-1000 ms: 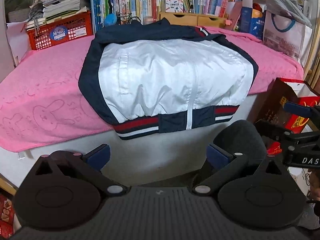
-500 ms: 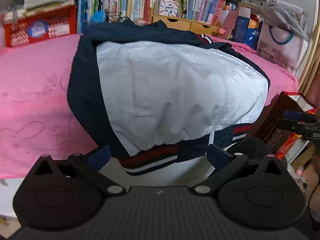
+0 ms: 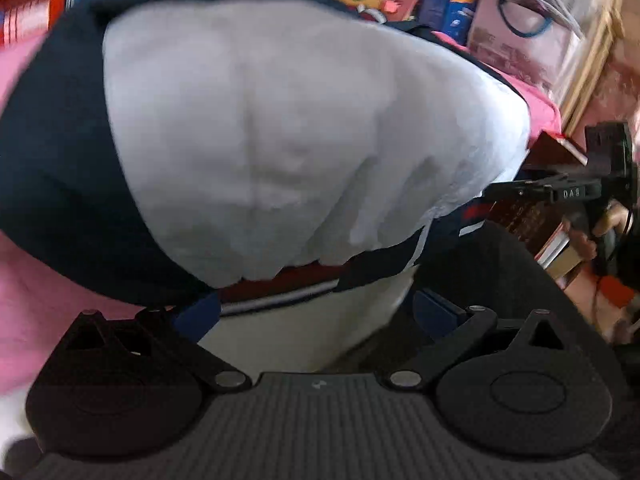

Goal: Fold clothes
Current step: 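Grasp the striped jacket hem with both grippers and lift it toward the collar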

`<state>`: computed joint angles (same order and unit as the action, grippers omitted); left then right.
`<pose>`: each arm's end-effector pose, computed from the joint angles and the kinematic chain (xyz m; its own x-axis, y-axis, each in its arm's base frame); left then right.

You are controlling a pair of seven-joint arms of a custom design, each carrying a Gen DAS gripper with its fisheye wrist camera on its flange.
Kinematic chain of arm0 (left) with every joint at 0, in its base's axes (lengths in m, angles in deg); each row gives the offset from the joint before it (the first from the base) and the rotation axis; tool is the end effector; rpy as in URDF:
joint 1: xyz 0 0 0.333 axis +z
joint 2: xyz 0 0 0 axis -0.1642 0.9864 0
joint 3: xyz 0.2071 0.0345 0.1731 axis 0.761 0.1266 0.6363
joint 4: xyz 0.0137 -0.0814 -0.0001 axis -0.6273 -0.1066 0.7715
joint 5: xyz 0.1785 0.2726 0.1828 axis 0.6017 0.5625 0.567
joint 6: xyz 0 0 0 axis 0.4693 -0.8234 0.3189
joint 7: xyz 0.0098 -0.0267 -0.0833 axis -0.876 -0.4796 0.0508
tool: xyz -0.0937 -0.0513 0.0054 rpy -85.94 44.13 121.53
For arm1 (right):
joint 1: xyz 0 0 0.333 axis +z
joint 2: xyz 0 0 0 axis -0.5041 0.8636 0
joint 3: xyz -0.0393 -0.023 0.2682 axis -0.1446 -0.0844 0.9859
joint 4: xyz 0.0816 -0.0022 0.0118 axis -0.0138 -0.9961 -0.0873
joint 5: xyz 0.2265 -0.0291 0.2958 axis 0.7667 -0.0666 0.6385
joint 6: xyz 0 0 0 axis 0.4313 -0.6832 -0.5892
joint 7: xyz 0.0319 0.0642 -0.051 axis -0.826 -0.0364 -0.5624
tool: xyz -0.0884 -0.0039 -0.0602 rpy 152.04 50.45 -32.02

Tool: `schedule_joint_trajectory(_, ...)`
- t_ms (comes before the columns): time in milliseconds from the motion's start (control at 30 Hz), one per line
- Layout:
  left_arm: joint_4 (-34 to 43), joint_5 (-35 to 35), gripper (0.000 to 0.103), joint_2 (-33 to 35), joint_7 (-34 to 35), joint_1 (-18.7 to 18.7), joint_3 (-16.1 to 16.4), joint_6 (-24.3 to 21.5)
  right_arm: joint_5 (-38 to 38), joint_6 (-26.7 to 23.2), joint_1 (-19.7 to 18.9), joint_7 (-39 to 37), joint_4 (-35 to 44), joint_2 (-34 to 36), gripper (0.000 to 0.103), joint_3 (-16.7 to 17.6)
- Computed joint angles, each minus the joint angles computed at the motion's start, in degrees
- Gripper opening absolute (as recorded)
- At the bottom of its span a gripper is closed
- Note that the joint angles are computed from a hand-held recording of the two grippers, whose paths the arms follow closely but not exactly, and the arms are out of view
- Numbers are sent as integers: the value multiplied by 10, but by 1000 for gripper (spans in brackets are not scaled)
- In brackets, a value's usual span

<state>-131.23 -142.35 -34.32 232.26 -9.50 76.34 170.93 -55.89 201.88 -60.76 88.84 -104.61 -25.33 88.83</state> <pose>0.6029 -0.1555 0.3846 -0.8625 -0.4487 0.2340 -0.4669 0.5271 -0.7100 0.3615 0.1890 0.3617 -0.1403 -0.9508 -0.2761 -0.5581 0.3063 -0.7712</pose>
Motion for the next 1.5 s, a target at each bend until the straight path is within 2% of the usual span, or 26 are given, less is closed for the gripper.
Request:
schedule_joint_trajectory(100,12,-29,103,20,-31,5,-2,0,5,48,-16,-21,1,34,86,-4)
schedule_joint_trajectory(200,27,13,102,25,-141,-5,15,-15,12,51,-7,-51,7,54,86,-19)
schedule_joint_trajectory(300,-37,-22,103,-36,-80,26,11,-6,23,41,16,-75,7,58,86,-38)
schedule_joint_trajectory(433,-82,-65,103,-74,28,24,23,42,47,39,23,-102,8,66,86,-41)
schedule_joint_trajectory(500,-59,-65,103,-54,19,25,29,3,58,34,21,-118,16,75,86,-38)
schedule_joint_trajectory(600,-41,-81,103,-28,19,23,24,-12,71,32,27,-142,24,89,86,-45)
schedule_joint_trajectory(633,-40,-76,94,-25,6,19,22,-7,74,30,34,-149,26,97,83,-54)
schedule_joint_trajectory(667,-41,-67,62,-24,-10,15,21,-1,96,17,58,-169,30,108,74,-74)
schedule_joint_trajectory(700,-40,-59,47,-23,-27,7,24,2,117,-4,102,-187,36,122,68,-115)
schedule_joint_trajectory(733,-42,-54,31,-31,-25,19,21,-28,99,-22,152,-169,34,118,54,-165)
schedule_joint_trajectory(767,-43,-49,21,-40,-19,29,24,-70,69,-39,202,-142,30,108,47,-215)
schedule_joint_trajectory(867,-39,-53,20,-65,2,57,40,-198,56,-90,345,-123,19,75,35,-338)
schedule_joint_trajectory(933,-34,-90,20,-87,15,79,56,-286,54,-86,383,-101,7,25,34,-354)
schedule_joint_trajectory(1000,-12,-185,21,-87,26,99,68,-368,-46,-31,343,11,10,-18,34,-338)
schedule_joint_trajectory(1033,1,-237,22,-81,31,102,68,-384,-65,5,293,40,19,-31,34,-306)
schedule_joint_trajectory(1067,14,-289,24,-73,37,102,64,-393,-44,42,243,33,30,-39,34,-268)
schedule_joint_trajectory(1100,34,-330,24,-62,41,96,57,-372,-3,77,193,4,46,-37,34,-232)
schedule_joint_trajectory(1133,56,-356,26,-51,43,82,46,-322,32,97,143,-22,69,-24,34,-201)
schedule_joint_trajectory(1200,132,-340,26,-10,3,37,26,-167,152,104,43,-102,124,8,39,-124)
schedule_joint_trajectory(1233,181,-298,29,23,-48,10,18,-89,192,71,-7,-125,156,18,48,-88)
schedule_joint_trajectory(1267,222,-250,29,54,-99,-11,16,-38,194,28,-57,-121,188,23,64,-60)
schedule_joint_trajectory(1300,263,-196,29,84,-153,-33,19,2,210,-15,-107,-131,223,30,69,-30)
schedule_joint_trajectory(1333,310,-136,30,119,-216,-57,28,34,186,-53,-149,-106,247,28,71,-9)
schedule_joint_trajectory(1400,358,-82,34,159,-273,-69,32,46,164,-62,-174,-96,260,34,78,-1)
schedule_joint_trajectory(1433,391,-57,40,185,-297,-72,18,61,159,-46,-174,-89,249,29,89,-5)
schedule_joint_trajectory(1500,403,-54,63,196,-297,-70,16,63,143,-55,-211,-74,238,-28,95,23)
